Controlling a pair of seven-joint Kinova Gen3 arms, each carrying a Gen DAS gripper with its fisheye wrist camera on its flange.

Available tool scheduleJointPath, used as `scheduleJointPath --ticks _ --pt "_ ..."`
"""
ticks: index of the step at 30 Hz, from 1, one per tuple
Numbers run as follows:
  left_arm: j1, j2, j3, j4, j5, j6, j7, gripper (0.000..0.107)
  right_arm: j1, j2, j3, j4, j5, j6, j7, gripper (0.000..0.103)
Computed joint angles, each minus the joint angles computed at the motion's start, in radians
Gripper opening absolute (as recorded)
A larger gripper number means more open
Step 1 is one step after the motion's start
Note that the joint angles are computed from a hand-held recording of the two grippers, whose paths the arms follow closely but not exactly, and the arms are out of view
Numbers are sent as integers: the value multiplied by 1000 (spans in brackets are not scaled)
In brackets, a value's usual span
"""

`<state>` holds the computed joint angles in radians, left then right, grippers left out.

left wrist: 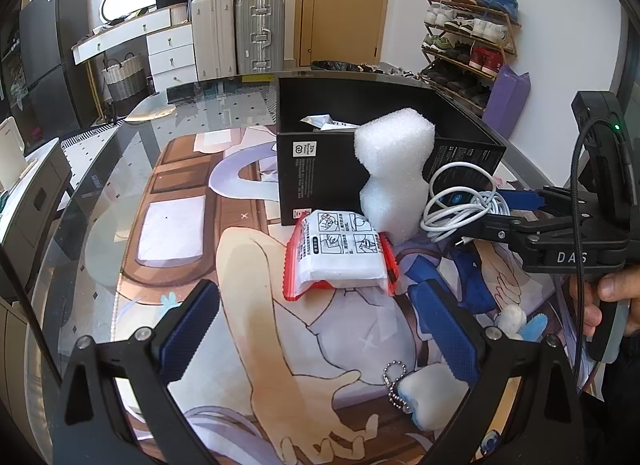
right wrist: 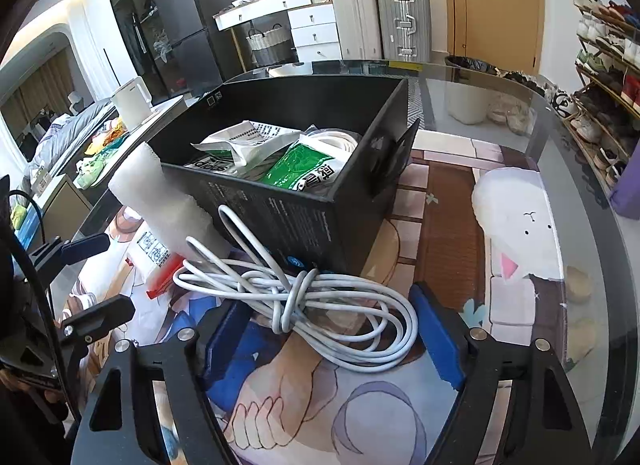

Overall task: Organize soft objects
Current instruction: 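Move the left tool to the red-edged packet while the right tool grasps the white cable coil, then close the left tool on the red-edged white packet and lift it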

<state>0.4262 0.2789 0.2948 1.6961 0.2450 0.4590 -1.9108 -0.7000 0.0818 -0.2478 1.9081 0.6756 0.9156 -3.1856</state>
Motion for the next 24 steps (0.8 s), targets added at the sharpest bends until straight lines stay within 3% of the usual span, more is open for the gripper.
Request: scheduleJointPath --ticks 13,24 --pt "13 8 -11 -20 -22 29 29 100 2 -73 -48 23 40 23 -24 79" --pt "113 49 -76 -74 -168 45 162 99 6 -105 -87 13 70 65 -41 79"
